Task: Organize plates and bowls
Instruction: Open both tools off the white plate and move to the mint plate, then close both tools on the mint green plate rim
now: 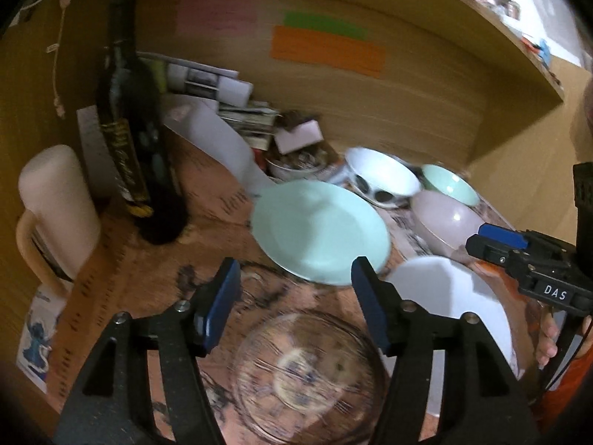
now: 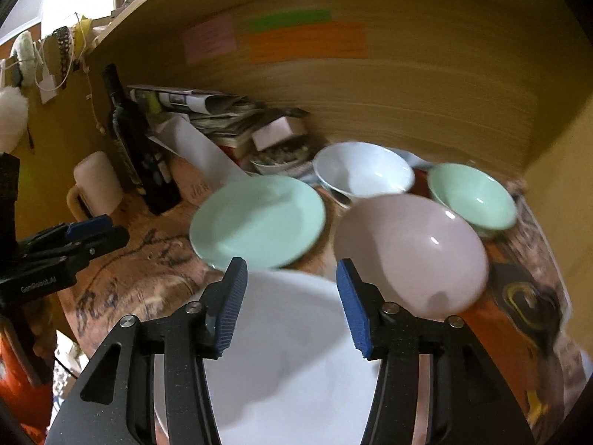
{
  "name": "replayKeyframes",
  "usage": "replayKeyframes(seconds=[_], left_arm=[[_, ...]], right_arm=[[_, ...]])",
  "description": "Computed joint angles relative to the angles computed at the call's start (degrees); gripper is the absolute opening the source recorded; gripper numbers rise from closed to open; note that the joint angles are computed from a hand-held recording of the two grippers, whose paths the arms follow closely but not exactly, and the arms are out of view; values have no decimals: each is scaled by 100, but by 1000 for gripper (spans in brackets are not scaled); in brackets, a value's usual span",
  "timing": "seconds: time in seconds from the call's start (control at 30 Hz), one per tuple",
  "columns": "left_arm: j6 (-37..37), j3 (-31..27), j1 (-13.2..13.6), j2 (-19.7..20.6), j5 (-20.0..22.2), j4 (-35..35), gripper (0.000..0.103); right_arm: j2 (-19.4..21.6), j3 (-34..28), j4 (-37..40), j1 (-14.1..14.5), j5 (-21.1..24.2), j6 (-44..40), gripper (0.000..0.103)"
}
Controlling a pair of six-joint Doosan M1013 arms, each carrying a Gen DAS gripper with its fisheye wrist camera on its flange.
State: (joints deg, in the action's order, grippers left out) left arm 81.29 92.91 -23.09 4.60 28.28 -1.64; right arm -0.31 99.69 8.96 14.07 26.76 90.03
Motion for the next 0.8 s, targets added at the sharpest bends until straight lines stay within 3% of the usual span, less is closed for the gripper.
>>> replayKeyframes(seconds=[0.27,0.53,0.67,0.8], left_arm=[[177,-466,150,448,425,-89,63],[611,-1105,301,1060,1213,-594,61],[749,-1482,410,1391,1799,-948,43],[884,-1637,473,1572,2026,-1259,25]], right_arm=[[732,-950,407,-72,971,-494,47],[1475,-1868,131,-109,2128,-387,47],[1713,-2161,7,-109,2518,-352,47],[1914,-2419,-270,-59,2840,-254,47]])
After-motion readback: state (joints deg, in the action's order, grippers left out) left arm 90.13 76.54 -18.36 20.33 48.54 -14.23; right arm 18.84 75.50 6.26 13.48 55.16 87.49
